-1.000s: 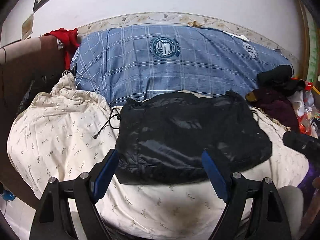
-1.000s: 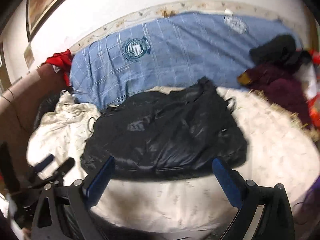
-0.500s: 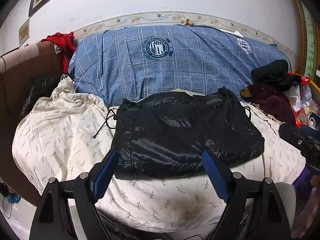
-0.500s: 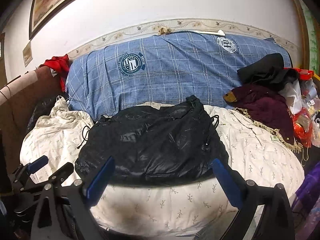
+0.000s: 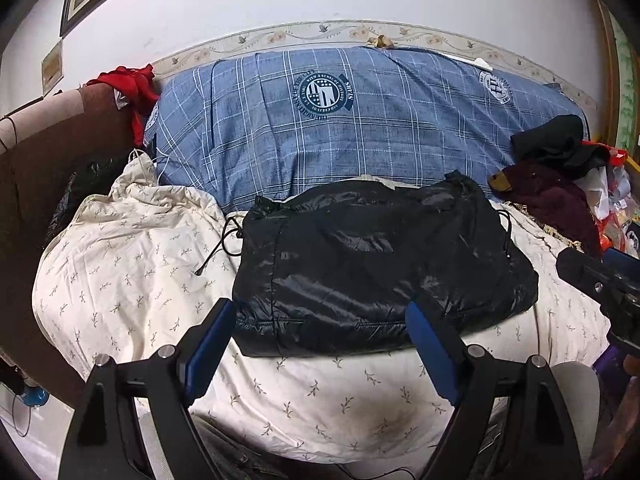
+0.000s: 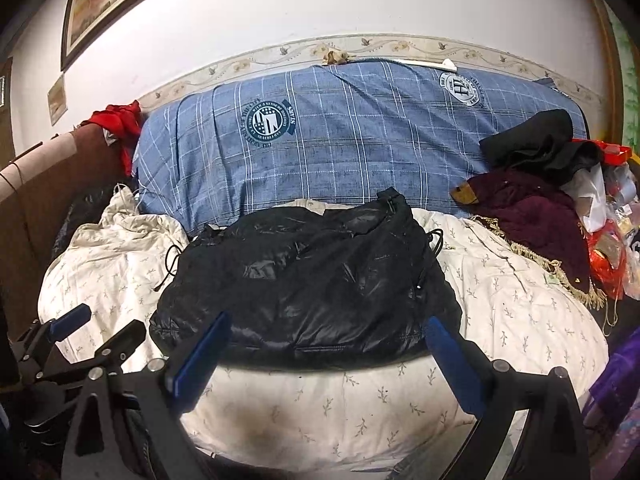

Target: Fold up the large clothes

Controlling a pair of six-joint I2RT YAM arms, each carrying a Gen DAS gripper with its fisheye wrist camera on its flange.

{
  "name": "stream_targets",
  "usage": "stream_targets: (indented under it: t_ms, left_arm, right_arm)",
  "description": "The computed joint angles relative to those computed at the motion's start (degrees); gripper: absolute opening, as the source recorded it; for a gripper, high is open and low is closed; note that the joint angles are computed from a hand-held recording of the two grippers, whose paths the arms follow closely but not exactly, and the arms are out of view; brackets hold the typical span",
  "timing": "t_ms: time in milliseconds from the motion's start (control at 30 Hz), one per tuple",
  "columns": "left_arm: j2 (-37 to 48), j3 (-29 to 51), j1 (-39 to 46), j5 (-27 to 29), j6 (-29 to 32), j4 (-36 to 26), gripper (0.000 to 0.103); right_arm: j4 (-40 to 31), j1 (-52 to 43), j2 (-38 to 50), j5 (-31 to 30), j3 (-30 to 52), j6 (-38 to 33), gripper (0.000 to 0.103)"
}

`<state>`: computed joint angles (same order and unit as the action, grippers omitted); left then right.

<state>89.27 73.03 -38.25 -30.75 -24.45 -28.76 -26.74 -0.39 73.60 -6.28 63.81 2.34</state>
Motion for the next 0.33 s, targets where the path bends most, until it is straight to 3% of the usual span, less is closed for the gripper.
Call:
stream_targets:
  t_ms: [167, 333]
  left_arm:
    - [-0.4, -1.09, 0.78, 0.5, -0.05, 0.67, 0.087]
    - [-0.99, -4.43, 1.66, 1.17, 1.5, 5.42, 0.087]
  right_arm:
    - [0.25, 0.47, 0.26, 0.09, -0.23, 0.15, 0.1]
    - [0.78, 0.74, 1.98, -0.72, 0.08, 0.23, 0.1]
